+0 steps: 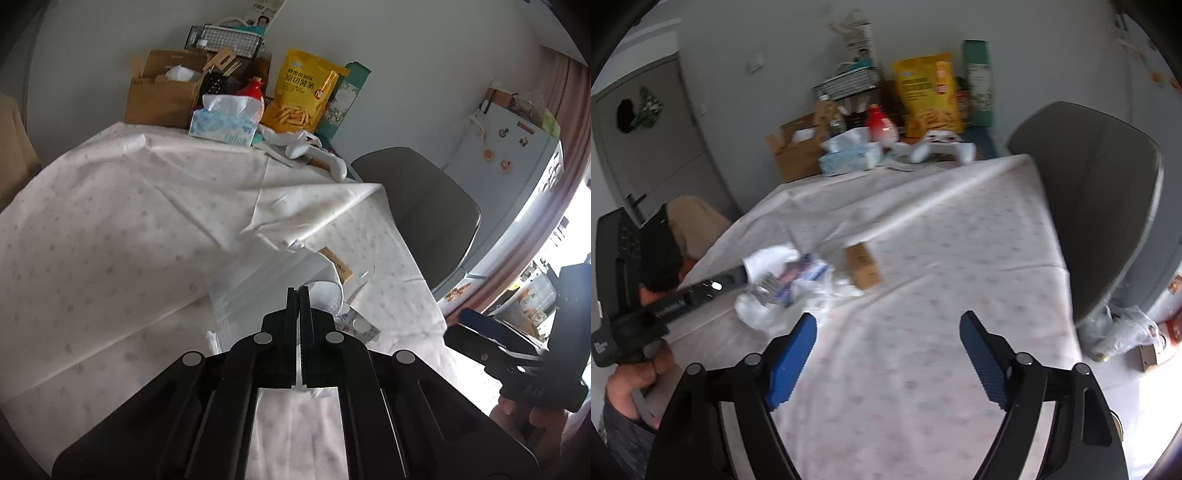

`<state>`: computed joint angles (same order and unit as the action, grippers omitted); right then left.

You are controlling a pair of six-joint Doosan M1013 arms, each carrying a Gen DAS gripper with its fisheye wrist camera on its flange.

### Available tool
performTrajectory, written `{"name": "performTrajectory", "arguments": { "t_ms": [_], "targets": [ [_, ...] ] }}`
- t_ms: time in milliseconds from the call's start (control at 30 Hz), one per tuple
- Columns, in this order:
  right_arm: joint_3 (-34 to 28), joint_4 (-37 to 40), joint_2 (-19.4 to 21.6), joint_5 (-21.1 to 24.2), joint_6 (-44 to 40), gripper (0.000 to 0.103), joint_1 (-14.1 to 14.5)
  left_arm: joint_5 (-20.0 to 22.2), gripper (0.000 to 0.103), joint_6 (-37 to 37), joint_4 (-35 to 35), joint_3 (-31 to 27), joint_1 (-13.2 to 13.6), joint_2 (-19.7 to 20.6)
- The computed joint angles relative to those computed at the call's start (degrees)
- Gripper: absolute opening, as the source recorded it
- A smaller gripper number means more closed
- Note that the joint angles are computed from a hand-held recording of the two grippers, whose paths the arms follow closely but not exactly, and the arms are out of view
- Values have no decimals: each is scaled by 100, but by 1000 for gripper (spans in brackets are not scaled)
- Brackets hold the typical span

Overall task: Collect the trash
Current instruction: 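Close the left gripper on the white tissue while the right gripper grasps the foil wrapper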

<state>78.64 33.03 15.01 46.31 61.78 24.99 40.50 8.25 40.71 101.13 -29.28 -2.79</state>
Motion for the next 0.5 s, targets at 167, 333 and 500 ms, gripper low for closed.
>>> {"name": "performTrajectory", "arguments": {
  "t_ms": [167, 333, 500],
  "targets": [
    [-37, 267, 34, 291, -258, 67, 140, -443, 2, 408, -579, 205, 106, -104],
    [-26, 447, 65, 573, -415, 55, 195, -887, 2, 787, -1030, 326, 157, -127],
    [83, 466, 26, 606, -444, 53, 154, -1100, 2, 1116, -1267, 286, 122, -73]
  ]
}}
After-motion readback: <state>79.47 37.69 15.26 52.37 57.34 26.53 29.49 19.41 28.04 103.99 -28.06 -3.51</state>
